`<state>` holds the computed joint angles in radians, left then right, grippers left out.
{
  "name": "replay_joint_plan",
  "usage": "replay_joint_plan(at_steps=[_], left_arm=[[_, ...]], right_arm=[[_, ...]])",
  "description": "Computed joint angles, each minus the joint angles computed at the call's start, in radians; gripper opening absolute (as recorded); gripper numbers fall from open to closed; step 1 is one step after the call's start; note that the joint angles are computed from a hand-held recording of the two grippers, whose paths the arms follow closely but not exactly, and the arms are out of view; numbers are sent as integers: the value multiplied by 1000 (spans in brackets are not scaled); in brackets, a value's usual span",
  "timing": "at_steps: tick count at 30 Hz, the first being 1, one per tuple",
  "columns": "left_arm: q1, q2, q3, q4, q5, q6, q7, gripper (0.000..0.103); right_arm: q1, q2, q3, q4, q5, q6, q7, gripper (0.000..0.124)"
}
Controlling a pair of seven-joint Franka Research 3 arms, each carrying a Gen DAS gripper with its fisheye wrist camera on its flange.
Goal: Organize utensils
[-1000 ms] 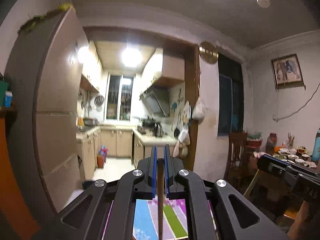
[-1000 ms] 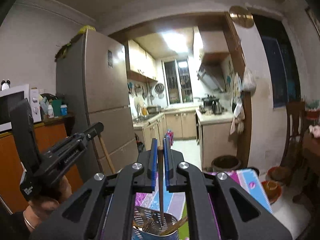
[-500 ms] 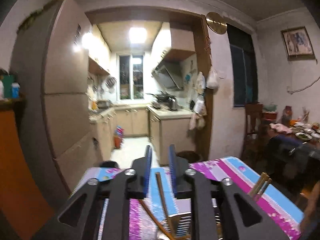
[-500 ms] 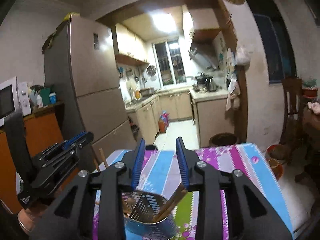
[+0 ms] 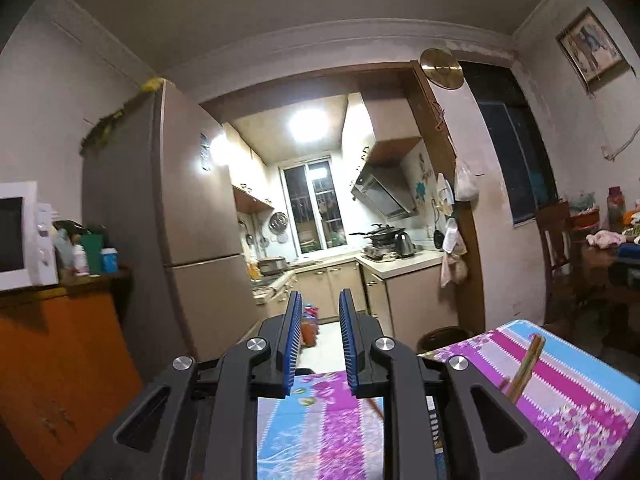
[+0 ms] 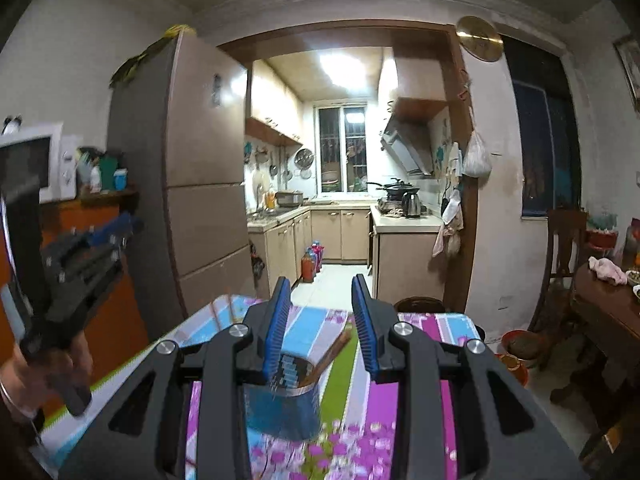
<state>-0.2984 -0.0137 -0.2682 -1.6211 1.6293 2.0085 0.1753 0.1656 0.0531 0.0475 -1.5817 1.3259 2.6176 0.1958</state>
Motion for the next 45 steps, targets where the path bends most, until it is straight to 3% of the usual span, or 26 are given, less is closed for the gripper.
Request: replay_joint_plan(at_steps=[4, 15, 18, 22, 26, 35, 37, 41, 43, 45], left_arm=[[-13, -71, -34, -101, -4, -78, -6, 21], [3, -256, -139, -354, -113, -161, -39, 28], [-7, -337, -132, -449, -251, -105, -60, 29], [-54, -480, -84, -634, -491, 81, -61, 29], [-104, -559, -80, -793, -646, 234, -88, 28], [-62, -553, -205, -874, -685, 390, -140, 27], [-44, -530, -222, -862, -670, 406, -144, 27], [-27, -479, -234, -828, -655, 398, -131, 27], [-26, -462, -235, -822, -640, 404, -134, 27], [-26, -449, -233, -814, -625, 405, -132, 27]], right_arm=[[11, -102, -13, -152, 1, -34, -67, 30], [102, -350, -71, -565, -151, -107, -121, 30], [108, -383, -86, -638, -192, -105, -100, 30], [106, -418, -102, -717, -237, -73, -77, 30], [110, -483, -128, -823, -259, -98, -62, 30], [142, -534, -143, -933, -227, -143, -60, 30], [148, -535, -134, -945, -206, -113, -70, 28], [167, -522, -116, -961, -171, -41, -96, 14], [191, -530, -116, -980, -116, 14, -160, 14], [196, -528, -120, -980, -107, 17, -168, 11]])
